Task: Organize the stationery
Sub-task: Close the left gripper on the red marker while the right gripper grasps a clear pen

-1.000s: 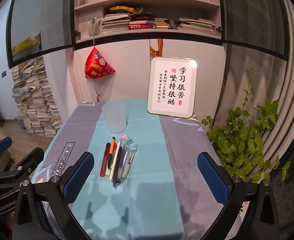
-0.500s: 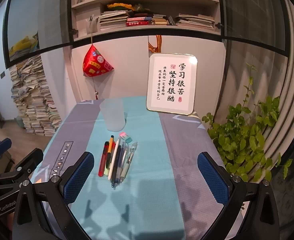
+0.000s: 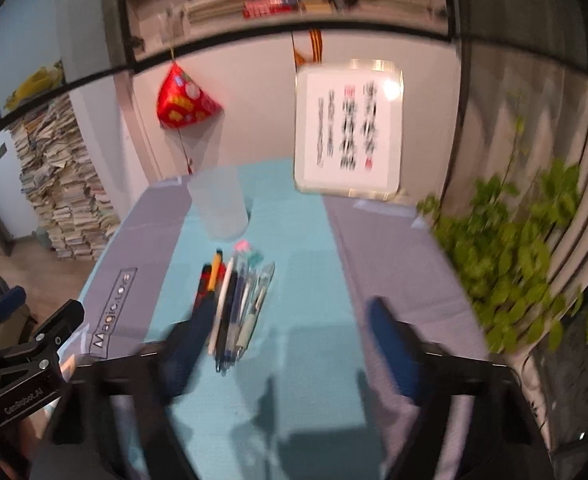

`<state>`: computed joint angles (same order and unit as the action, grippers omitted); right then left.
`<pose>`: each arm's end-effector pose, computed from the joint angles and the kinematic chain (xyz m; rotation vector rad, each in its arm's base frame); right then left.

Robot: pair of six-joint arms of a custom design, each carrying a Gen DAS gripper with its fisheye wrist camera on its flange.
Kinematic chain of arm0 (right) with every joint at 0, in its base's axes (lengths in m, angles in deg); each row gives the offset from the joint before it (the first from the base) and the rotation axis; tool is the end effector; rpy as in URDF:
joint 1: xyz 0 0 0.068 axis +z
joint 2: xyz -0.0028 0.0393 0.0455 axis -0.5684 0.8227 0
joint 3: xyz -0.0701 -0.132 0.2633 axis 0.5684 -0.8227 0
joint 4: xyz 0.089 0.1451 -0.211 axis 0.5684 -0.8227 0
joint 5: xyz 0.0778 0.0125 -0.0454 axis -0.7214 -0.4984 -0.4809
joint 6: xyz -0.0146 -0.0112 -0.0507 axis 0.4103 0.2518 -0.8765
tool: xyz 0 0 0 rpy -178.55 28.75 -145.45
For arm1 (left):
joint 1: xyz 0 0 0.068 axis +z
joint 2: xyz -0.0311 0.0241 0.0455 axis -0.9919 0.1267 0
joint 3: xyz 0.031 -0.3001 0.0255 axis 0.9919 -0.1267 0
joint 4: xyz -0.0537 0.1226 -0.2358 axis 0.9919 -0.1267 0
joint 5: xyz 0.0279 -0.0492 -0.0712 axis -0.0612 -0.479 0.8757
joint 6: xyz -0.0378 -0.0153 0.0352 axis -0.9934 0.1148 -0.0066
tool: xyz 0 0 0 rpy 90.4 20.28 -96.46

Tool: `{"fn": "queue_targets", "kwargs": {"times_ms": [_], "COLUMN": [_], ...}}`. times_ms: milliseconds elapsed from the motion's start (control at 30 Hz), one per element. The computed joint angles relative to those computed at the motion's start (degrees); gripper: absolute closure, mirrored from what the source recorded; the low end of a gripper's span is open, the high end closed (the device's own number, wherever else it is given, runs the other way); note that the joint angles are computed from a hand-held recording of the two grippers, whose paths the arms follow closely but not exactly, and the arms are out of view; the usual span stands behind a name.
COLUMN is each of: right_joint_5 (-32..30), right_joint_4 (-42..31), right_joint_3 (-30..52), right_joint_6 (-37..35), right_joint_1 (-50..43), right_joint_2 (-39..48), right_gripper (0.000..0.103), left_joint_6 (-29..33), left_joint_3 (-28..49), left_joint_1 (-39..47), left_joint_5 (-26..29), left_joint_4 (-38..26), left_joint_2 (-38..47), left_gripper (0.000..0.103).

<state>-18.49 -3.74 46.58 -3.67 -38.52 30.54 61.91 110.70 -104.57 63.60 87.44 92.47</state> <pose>0.3184 -0.0111 0.1665 -0.1278 2.3938 0.2985 0.2984 -0.1031 0.1422 -0.1643 2.2674 0.1542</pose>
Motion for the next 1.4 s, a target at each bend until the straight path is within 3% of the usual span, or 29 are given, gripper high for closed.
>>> {"fn": "queue_targets", "kwargs": {"times_ms": [33,100,233,800,967,1167,1267,1400], "right_joint_5": [-1.09,-3.13,-3.44,-1.13,1.29,6.01,4.36,3.86], "right_joint_4": [-0.96,-2.91,-3.98,-12.84,-14.32,-10.08,-10.65,-11.69], "right_joint_3": [1.25,4.19,8.56,30.76,34.43,32.69,32.62,32.73], "right_joint_6": [0.20,0.38,0.10,2.01,1.81,-1.14,-2.10,-2.21], "right_joint_1": [-0.35,-0.66,0.20,5.22,6.87,8.44,7.99,6.58], "right_joint_2": [1.78,5.89,11.88,31.50,35.01,34.64,34.37,34.14], "right_gripper": [0.058,0.063,0.063,0.063,0.063,0.064,0.085,0.087], "left_joint_6": [0.12,0.51,1.47,5.68,7.09,7.71,7.79,7.39], "left_joint_3": [0.89,3.03,6.84,25.36,28.18,30.33,30.87,30.63], "left_joint_1": [0.54,1.64,2.56,7.22,7.22,7.48,7.45,7.99], "left_joint_5": [1.15,3.42,5.47,12.56,13.09,14.11,13.42,13.46], "left_joint_4": [-0.41,-1.18,-2.43,-10.11,-10.86,-11.43,-11.81,-12.11], "left_joint_2": [1.29,4.16,8.47,24.74,27.05,28.88,29.10,28.84], "left_gripper": [0.015,0.018,0.027,0.031,0.031,0.029,0.029,0.029]}}
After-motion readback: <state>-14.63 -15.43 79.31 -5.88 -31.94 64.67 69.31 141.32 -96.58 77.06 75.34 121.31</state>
